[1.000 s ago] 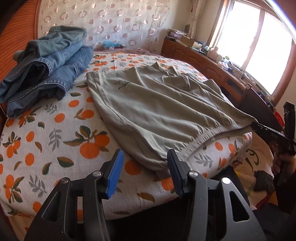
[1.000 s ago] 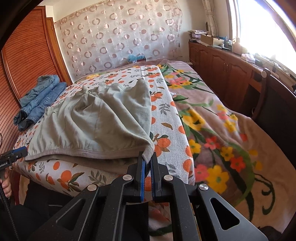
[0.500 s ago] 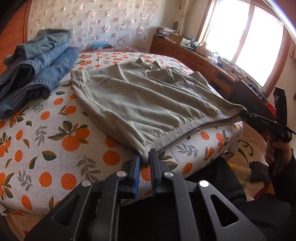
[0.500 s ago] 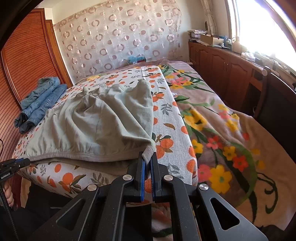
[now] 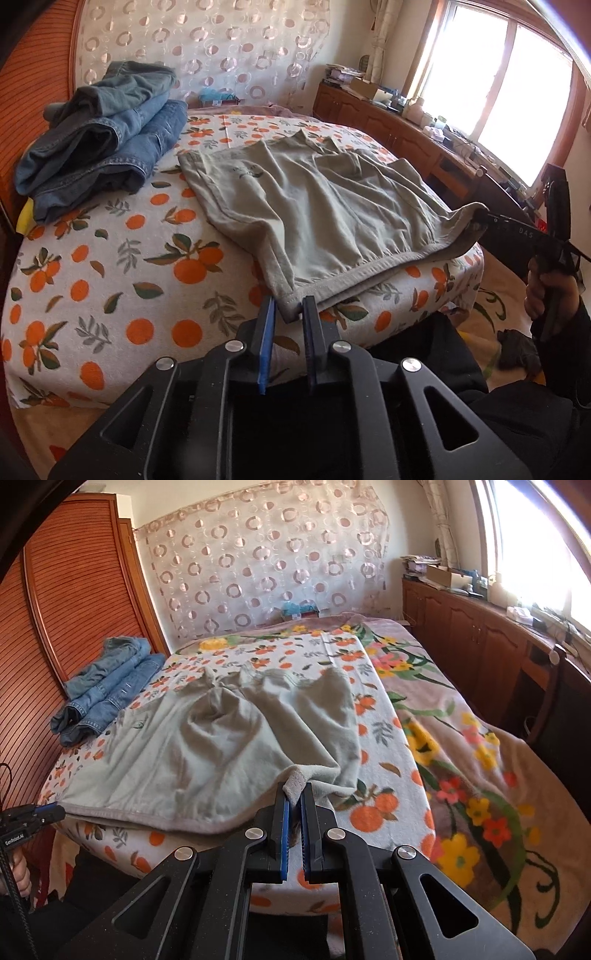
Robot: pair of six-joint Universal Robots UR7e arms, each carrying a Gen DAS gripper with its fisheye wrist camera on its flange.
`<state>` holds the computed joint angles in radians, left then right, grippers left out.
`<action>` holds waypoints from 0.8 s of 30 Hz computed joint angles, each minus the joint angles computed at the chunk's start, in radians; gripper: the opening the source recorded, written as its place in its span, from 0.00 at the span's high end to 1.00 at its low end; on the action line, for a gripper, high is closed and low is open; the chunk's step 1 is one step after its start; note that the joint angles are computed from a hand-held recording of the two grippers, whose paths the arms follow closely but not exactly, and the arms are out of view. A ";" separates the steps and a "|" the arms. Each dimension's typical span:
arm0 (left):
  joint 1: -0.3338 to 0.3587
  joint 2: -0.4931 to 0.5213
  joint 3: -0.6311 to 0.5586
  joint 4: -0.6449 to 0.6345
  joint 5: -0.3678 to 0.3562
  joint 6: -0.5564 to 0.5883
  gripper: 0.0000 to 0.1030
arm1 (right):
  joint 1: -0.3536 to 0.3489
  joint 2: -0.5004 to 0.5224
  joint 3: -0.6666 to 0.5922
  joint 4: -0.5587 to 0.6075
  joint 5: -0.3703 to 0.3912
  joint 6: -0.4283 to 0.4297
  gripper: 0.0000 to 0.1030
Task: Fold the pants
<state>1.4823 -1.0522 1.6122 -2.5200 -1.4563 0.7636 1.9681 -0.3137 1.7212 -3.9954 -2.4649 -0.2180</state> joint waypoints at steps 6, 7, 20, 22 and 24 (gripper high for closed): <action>0.003 0.001 -0.018 -0.041 -0.001 -0.004 0.70 | 0.006 0.016 -0.088 0.038 0.049 -0.087 0.95; 0.003 0.003 -0.023 -0.048 0.002 -0.006 0.67 | 0.006 0.021 -0.104 0.049 0.060 -0.101 0.95; 0.025 0.029 -0.097 -0.146 0.019 -0.038 0.53 | -0.007 0.131 -0.395 0.389 0.333 -0.163 0.95; 0.028 0.029 -0.101 -0.153 0.022 -0.039 0.53 | -0.008 0.155 -0.443 0.454 0.367 -0.166 0.95; 0.031 0.028 -0.103 -0.158 0.021 -0.040 0.53 | -0.011 0.171 -0.476 0.520 0.415 -0.159 0.95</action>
<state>1.5131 -1.0242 1.5087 -2.6780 -1.4349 0.7237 1.9572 -0.1424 1.2455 -3.4756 -2.0500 -0.3774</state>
